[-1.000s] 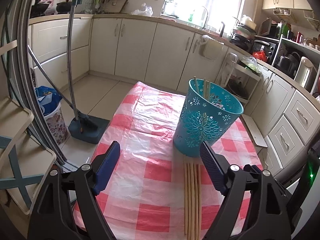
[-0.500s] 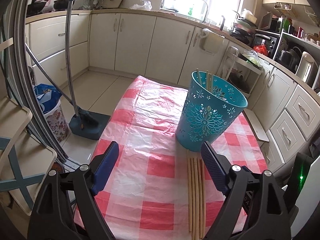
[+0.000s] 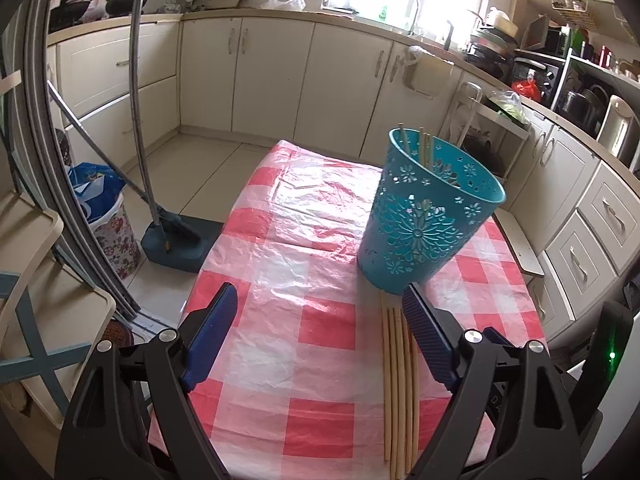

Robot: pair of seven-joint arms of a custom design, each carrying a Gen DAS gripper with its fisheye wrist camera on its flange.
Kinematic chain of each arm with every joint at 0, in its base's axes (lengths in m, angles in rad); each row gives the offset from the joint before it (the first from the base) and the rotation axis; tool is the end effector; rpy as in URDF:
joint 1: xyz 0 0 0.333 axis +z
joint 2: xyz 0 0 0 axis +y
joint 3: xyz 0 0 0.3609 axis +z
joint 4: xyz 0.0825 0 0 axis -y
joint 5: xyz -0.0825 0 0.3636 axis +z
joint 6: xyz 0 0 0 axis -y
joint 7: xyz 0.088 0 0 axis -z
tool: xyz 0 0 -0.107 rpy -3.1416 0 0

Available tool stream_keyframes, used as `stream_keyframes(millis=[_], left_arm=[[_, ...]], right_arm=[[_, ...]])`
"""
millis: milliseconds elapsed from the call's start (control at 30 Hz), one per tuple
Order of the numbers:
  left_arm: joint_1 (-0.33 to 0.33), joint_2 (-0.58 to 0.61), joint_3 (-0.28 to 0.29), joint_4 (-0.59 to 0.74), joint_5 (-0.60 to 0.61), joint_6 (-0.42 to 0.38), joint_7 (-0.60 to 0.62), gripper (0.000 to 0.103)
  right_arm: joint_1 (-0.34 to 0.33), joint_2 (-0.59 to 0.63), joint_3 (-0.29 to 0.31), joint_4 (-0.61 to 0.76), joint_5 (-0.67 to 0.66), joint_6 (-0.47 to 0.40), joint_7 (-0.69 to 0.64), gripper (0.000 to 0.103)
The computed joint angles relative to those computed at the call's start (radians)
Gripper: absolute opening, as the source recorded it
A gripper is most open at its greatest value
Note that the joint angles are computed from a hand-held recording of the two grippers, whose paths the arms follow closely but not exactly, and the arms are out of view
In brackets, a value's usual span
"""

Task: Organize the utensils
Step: 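Move both open tools back down to the chopstick bundle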

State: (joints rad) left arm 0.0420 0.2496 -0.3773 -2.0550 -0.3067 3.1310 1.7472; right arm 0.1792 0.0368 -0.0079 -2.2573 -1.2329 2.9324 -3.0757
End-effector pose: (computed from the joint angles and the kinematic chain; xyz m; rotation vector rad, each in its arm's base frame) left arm 0.6074 -0.1628 0.4770 -1.6748 1.9566 -1.0450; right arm 0.5110 0.1496 0.4463 -1.4402 1.9950 -0.6920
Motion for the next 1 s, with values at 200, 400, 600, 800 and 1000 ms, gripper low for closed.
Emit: stream_keyframes(millis=[200,400,600,800,1000], left_arm=[[0.005,0.016,0.01,0.026,-0.009,-0.045,-0.024,0.081],[0.027,0.054,0.016,0.082,-0.097,-0.149,-0.012,0.081],[0.002,0.078,0.075,0.114,-0.12,-0.202,-0.062,0.081],[-0.002,0.076,0.076,0.11,-0.119,-0.202,-0.051,0.081],[-0.003,0.069,0.067,0.102,-0.126,-0.198,-0.018,0.081]], right_arm=[[0.005,0.014,0.001,0.002,0.062,0.009,-0.076,0.026],[0.025,0.04,-0.002,0.014,0.152,0.018,-0.185,0.026],[0.052,0.073,-0.011,0.028,0.285,0.031,-0.319,0.026],[0.081,0.092,-0.023,0.033,0.424,-0.008,-0.435,0.026],[0.103,0.107,-0.035,0.051,0.464,-0.051,-0.471,0.026]])
